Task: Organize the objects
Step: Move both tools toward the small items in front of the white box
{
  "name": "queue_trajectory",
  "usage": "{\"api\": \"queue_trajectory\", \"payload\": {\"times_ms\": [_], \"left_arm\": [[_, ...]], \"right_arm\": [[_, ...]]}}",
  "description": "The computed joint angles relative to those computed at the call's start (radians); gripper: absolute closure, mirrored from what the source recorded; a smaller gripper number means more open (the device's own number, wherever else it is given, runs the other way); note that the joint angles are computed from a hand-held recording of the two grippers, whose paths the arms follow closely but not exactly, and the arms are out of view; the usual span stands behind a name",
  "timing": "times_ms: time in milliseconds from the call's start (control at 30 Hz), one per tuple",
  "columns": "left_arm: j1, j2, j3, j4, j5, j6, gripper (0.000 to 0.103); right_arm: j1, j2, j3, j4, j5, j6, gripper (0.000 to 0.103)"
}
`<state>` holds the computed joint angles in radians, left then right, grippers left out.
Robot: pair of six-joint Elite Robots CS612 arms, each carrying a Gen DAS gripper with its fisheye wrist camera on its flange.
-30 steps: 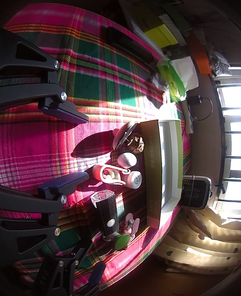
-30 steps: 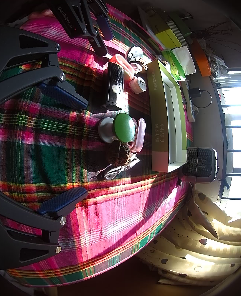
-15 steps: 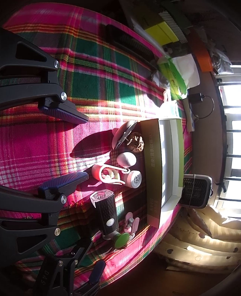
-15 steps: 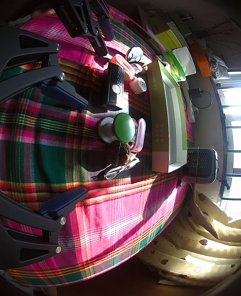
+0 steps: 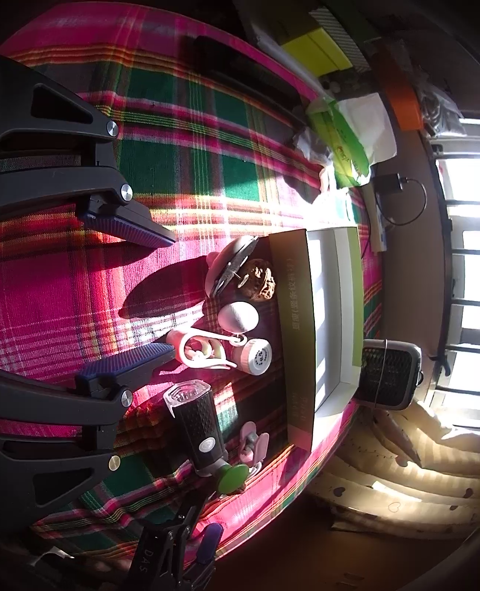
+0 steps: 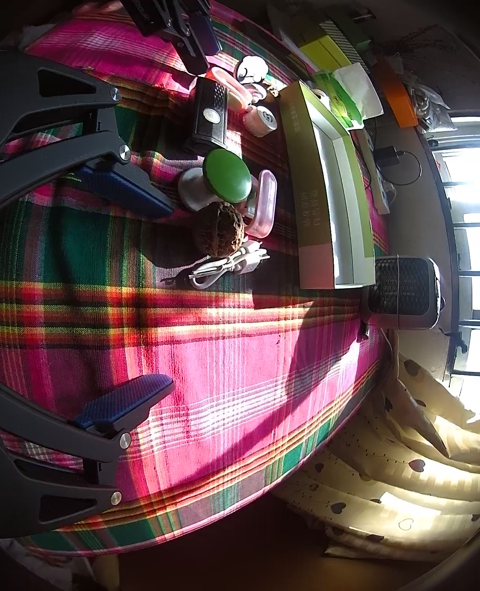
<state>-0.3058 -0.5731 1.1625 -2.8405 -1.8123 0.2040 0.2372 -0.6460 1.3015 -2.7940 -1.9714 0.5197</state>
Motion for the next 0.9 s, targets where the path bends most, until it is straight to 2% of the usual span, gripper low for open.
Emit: {"api": "queue_trajectory", "payload": {"times_ms": [267,533,633,733,900], "left_arm": [[-0.003,0.011,-0.026,0.021,0.002,-0.002,0.051],[0.003,0.018,-0.048,0.049,-0.022,-0.005,0.051],[0.007,0.022,-0.061,0.072,-0.043,-0.004,0.051],[0.01,0.025,-0.072,0.094,-0.071,-0.003,0.051],[0.006,0.024,-0.075,0.113,-0.097,0.019,0.051]], "right_arm": [[-0.012,0.01,-0.028,0.021,-0.002,-0.072,0.017],[-0.027,0.005,-0.023,0.01,0.03,-0.094,0.038],[-0.03,0.009,-0.032,0.007,0.044,-0.123,0.04],[-0.04,0.011,-0.034,-0.005,0.092,-0.124,0.042],[-0.044,0.015,-0.041,-0.01,0.109,-0.143,0.046]]}}
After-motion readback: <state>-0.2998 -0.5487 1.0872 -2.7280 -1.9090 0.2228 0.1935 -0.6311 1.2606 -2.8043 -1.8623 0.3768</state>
